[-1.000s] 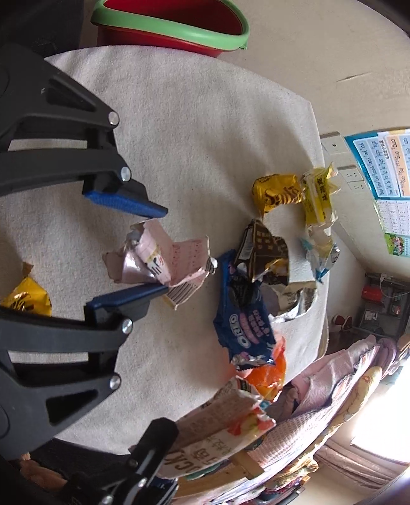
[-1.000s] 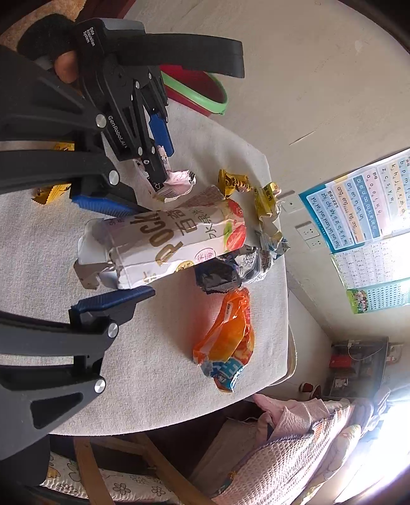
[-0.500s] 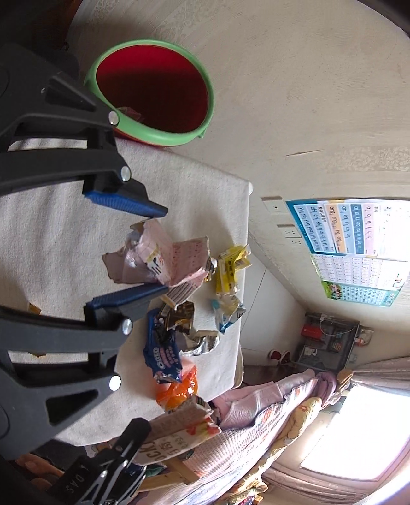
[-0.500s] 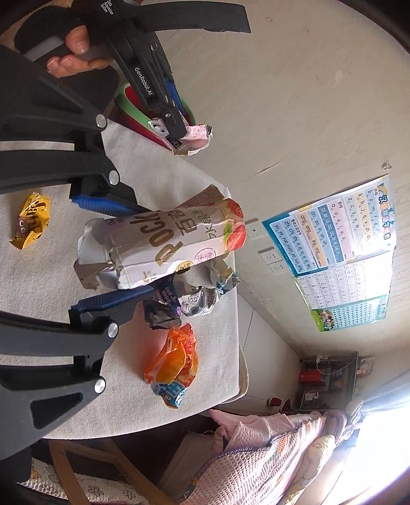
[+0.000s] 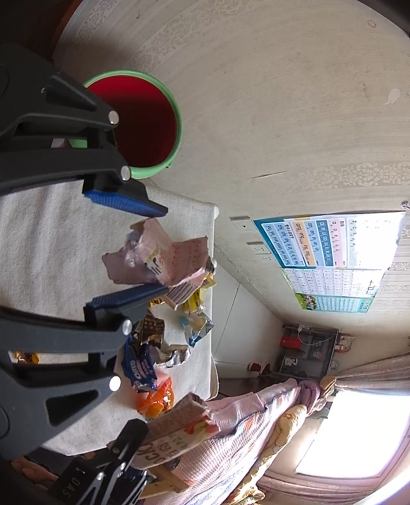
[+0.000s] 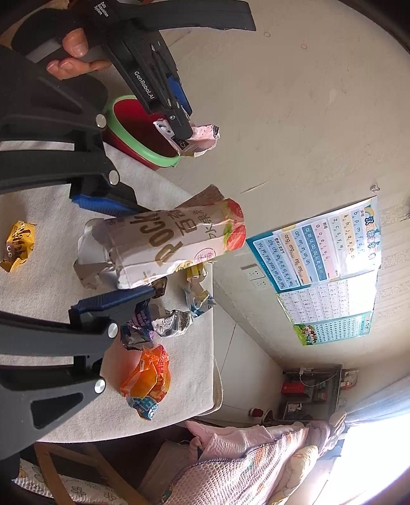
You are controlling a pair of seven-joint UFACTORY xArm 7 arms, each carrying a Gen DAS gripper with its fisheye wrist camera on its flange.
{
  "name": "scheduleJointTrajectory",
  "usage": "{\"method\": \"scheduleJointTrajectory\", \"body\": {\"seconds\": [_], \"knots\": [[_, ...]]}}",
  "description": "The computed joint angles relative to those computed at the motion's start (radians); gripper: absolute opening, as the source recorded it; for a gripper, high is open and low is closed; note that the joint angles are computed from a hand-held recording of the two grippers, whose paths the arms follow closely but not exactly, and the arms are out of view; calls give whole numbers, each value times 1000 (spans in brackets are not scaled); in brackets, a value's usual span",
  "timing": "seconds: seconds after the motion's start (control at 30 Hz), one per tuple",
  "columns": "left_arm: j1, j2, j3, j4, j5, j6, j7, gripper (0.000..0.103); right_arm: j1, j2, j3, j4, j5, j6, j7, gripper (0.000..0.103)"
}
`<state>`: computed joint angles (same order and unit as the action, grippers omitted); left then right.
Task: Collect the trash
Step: 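Lift both held wrappers and carry them toward red bin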
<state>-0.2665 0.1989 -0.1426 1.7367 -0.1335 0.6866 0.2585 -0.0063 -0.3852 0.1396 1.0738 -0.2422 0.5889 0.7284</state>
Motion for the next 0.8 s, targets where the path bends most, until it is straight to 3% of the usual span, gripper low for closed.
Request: {"method": "scheduleJointTrajectory", "body": {"seconds": [0.8], "knots": [[-4,49,21,29,85,10,-74,43,18,38,-16,24,22,19,-14,41]]}}
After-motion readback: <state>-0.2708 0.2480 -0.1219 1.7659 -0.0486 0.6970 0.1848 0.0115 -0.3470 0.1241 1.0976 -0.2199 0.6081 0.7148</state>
